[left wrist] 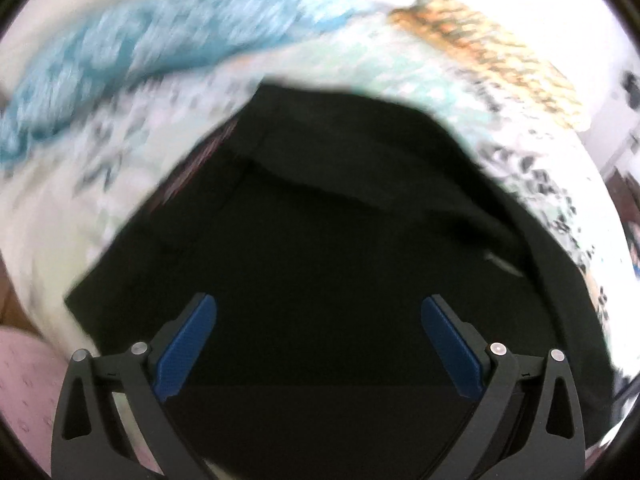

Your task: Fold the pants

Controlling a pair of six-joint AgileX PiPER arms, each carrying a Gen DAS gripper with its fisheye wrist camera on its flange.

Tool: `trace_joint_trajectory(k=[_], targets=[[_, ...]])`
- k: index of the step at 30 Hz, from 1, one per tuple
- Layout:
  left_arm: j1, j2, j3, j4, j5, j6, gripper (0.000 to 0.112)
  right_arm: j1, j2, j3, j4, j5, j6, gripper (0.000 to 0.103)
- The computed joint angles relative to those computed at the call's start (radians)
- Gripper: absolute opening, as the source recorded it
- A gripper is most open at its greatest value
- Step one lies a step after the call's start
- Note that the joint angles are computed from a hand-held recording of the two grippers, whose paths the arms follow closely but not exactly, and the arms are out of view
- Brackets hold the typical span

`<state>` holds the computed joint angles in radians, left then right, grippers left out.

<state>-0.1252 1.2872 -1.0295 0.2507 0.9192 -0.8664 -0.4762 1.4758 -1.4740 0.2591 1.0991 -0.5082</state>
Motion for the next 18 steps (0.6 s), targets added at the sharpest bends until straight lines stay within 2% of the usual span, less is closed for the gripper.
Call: trace_joint_trajectory(k=[2,4,7,9,13,16,18], targets=[[0.087,-0.007,0.020,-0.084,-0.069,0.034,0.102,-0.061,0.017,0.002,0.002,0.040,0.048,0.014],[0.085,0.002,0.021,-0.012,-0.073,-0.035,0.102,-0.119,0.013,0.006,0.021,0.047,0.090,0.045],[0.056,0.045,-0.001,0.035,-0.039,-0.038,0.103,-0.169,-0.063,0.058,0.055,-0.028,0.101,0.071],[0.054,0.050,-0.003,0.012,-0.030,-0.003,0.102,-0.167,-0.130,0.095,0.050,-0.083,0.106,0.081],[0.038,0.019,0.009,-0.008,-0.035,0.019,0.103,-0.058,-0.208,0.131,-0.027,-0.143,0.145,0.084],[-0.007,0.017,0.006,0.060,-0.014,-0.014,0.103,0.071,-0.234,0.137,-0.090,-0.164,0.219,0.094],[-0.028,0.021,0.005,0.088,0.002,-0.027,0.103,0.143,-0.246,0.146,-0.078,-0.171,0.247,0.094]])
